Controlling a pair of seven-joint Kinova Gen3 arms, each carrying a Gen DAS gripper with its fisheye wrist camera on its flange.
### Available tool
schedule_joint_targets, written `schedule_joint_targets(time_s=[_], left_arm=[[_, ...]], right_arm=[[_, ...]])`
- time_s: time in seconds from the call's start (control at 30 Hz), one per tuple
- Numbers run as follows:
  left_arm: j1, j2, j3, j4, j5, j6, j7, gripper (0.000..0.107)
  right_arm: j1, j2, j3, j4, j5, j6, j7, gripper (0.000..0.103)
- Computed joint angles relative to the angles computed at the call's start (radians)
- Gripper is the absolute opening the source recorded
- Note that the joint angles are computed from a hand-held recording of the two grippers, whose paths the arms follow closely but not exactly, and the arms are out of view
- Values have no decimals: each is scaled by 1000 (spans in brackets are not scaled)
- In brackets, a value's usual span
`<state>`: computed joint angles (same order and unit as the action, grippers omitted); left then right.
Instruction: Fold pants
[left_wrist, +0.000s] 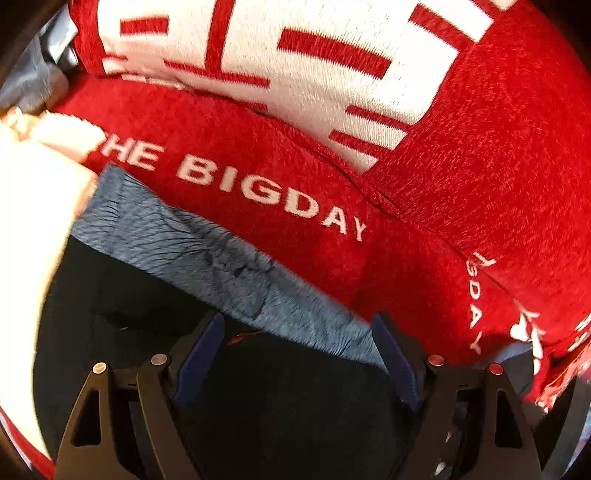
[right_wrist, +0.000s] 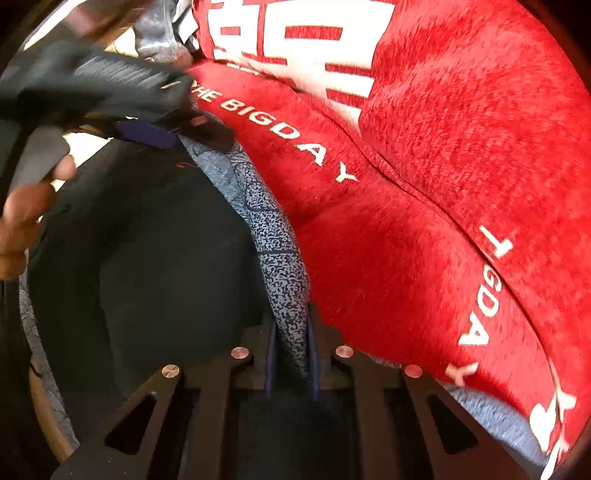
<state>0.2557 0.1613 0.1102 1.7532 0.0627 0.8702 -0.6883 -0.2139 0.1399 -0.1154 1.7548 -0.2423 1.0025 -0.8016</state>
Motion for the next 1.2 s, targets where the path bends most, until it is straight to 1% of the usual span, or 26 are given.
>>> schedule_joint_targets(time_s=[0.03, 0.07, 0.1, 0.17, 0.2, 0.23, 0.27, 0.3, 0.33, 0.43, 0.57, 0.6, 0.63, 0.67, 0.7, 0.73, 0.8, 0.83, 0.9, 1.0, 1.07, 1.13, 1.2], left_arm=[[-16, 22, 14, -11, 15, 4, -7, 83], [-13, 47, 16, -29, 14, 22, -7, 87], [9, 83, 7, -54, -4, 43, 5, 91], [95, 120, -42, -113, -79, 118, 51, 89], [142, 141, -65, -145, -119, 159, 59, 70], [170, 161, -69, -175, -159, 200, 57, 50], [181, 171, -55, -198, -182, 226, 50, 12], [172, 172, -35, -202, -190, 237, 59, 11], [146, 162, -9, -193, -181, 231, 65, 10], [128, 82, -2, -122, -147, 179, 65, 7], [167, -93, 25, -20, -202, 135, 143, 7], [196, -139, 26, -1, -219, 139, 183, 7], [207, -186, 39, 24, -230, 133, 212, 7], [199, -229, 63, 50, -235, 124, 226, 7], [193, -273, 106, 70, -249, 130, 255, 7], [168, -298, 147, 81, -258, 126, 268, 7], [161, -365, 192, 110, -265, 136, 295, 7], [154, -389, 227, 124, -268, 134, 322, 7], [145, -443, 282, 146, -257, 155, 356, 7], [126, -489, 375, 201, -232, 151, 438, 7], [125, -521, 405, 244, -194, 136, 466, 7], [126, -547, 426, 293, -148, 116, 484, 7], [132, -569, 419, 349, -87, 77, 486, 8]], right_arm=[[-10, -9, -4, 11, 8, -23, -17, 15], [-16, -30, -7, 37, 14, -51, -24, 15], [-20, -39, -8, 54, 16, -70, -26, 15], [-32, -45, -10, 70, 30, -103, -47, 15], [-35, -50, -9, 74, 36, -109, -58, 15], [-39, -53, -9, 76, 42, -115, -72, 15], [-49, -55, -12, 82, 53, -131, -95, 15], [-53, -62, -13, 86, 62, -139, -108, 15], [-55, -69, -12, 93, 67, -150, -113, 15], [-58, -101, -11, 106, 73, -154, -131, 15], [-56, -195, -2, 133, 47, -147, -153, 15], [-55, -235, 4, 144, 35, -136, -158, 15], [-61, -276, 8, 159, 40, -135, -179, 15], [-60, -322, 1, 174, 37, -117, -184, 15], [-65, -361, -5, 191, 49, -115, -205, 15], [-70, -408, -13, 210, 56, -103, -227, 15], [-76, -476, -46, 249, 89, -101, -290, 15], [-79, -508, -59, 267, 103, -95, -317, 15], [-83, -581, -78, 301, 115, -59, -376, 15], [-87, -666, -101, 347, 118, -17, -449, 15], [-83, -704, -133, 379, 132, -9, -493, 15], [-88, -729, -150, 401, 136, 1, -526, 15], [-92, -755, -177, 432, 140, 1, -559, 15]])
